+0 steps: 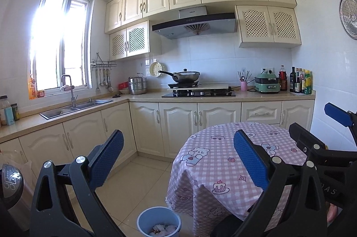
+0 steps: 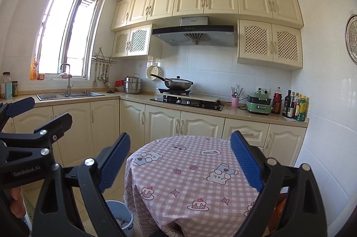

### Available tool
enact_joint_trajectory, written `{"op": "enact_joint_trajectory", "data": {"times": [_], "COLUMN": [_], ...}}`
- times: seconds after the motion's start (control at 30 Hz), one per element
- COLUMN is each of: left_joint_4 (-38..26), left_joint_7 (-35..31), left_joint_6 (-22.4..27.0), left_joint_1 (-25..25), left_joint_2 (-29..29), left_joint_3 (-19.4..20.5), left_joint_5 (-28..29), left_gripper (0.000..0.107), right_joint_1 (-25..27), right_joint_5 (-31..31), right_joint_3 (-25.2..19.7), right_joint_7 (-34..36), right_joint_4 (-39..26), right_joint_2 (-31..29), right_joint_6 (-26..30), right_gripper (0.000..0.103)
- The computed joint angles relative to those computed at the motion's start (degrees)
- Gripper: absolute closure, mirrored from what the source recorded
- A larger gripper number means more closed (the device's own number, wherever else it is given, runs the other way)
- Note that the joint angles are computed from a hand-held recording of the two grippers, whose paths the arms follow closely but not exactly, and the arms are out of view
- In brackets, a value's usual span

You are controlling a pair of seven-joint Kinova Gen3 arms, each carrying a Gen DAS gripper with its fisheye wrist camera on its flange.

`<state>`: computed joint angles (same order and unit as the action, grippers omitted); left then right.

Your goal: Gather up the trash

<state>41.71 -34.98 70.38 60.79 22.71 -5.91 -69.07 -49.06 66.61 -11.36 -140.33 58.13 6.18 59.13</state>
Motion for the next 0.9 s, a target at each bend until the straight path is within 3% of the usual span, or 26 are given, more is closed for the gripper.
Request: {"op": "enact_joint_trajectory", "data": {"times": [0.9], "left_joint_4": [0.9], "left_joint_7": [-0.1], "left_joint_6": [-0.1], "left_joint_1": [-1.1], "left_joint_2": [-0.7], "left_joint_3": [0.9], "left_joint_5": [1.3], "left_gripper": [0.012], "right_joint_1": [0.4], "right_joint_5": [-1.6], "right_joint_3": [0.4], "right_joint_7": [0.5], "right_joint_4": [0.0], "right_joint_2": [0.3], "right_joint_6": [-0.6], "right_gripper": [0.013]}}
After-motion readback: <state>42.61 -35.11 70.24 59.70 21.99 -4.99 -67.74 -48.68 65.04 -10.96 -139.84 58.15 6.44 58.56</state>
